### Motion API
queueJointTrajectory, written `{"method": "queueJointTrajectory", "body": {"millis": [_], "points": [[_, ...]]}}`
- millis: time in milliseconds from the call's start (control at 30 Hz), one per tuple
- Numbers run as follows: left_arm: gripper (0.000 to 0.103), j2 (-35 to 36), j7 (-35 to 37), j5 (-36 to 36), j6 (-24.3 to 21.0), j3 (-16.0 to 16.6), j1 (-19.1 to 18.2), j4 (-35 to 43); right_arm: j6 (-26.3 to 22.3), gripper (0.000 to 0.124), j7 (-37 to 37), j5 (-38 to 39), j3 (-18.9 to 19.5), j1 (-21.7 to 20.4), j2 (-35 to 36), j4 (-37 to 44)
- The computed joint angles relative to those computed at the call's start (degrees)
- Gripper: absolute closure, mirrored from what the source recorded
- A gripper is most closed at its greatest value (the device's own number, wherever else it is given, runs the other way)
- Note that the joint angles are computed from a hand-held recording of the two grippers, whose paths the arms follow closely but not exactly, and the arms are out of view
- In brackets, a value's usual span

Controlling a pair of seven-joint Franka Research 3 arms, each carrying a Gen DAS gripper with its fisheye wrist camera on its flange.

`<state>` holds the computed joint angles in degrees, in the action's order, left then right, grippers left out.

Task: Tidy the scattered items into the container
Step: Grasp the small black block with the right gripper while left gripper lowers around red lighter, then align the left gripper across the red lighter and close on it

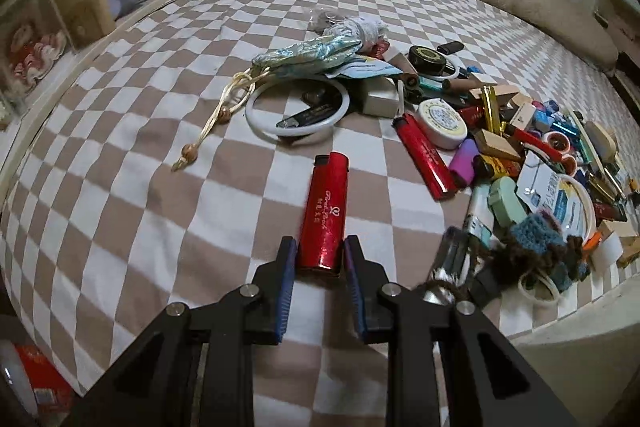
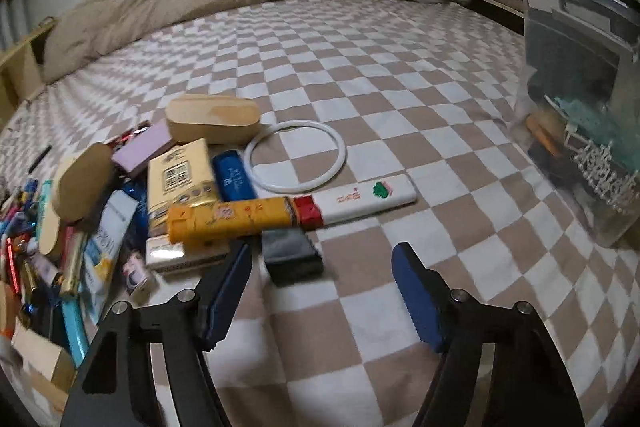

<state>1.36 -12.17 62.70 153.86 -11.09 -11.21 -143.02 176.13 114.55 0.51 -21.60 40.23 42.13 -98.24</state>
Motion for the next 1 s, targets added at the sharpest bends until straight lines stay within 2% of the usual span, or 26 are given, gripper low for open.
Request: {"method": "queueJointTrajectory", "body": {"millis": [67,133,233,300,400,633,700,867,1000], "points": [[0.079,-0.1,0.3,-1.0,-1.4,-0.4,-0.4,-0.1,1.5,0.050,-0.4,0.4,0.5,-0.5,-0.1,-0.5],[0.079,-0.6,0.1,-1.9,-3.2,-0.7,-0.8,-0.5,0.8,0.051,-1.7,0.7,1.5,-1.4,0.4,0.6],[0.079,-1.7,-1.6,-2.9,-4.9,-1.1,-1.1,-1.7,-1.4,0.073,-3.0,0.1,2.0,-1.7,1.4,2.5],[0.079,-2.2,-2.3,-3.8,-5.6,-1.4,-1.2,-2.3,-3.3,0.083,-3.0,-0.7,1.8,-1.5,2.9,4.5],[0.079,-2.2,-2.3,-5.6,-8.1,-1.9,-1.5,-2.0,-2.9,0.090,-2.2,-2.3,1.1,-0.6,3.0,4.2],[0.079,-3.1,-4.8,-5.2,-8.7,-1.8,-1.3,-3.0,-1.4,0.090,-1.7,-3.6,0.2,1.0,1.4,1.0],[0.079,-3.6,-6.1,-3.6,-6.6,-1.6,-0.9,-3.9,-0.7,0.091,-2.1,-3.8,0.2,1.7,0.1,-1.3],[0.079,-4.6,-10.0,0.2,2.7,-0.7,1.2,-5.9,-1.2,0.091,-3.2,-4.5,0.3,2.9,-2.0,-4.3],[0.079,-3.8,-13.4,5.1,9.2,-0.5,2.5,-5.7,1.4,0.091,-4.9,-0.5,7.2,-3.1,-4.6,-7.2]]}}
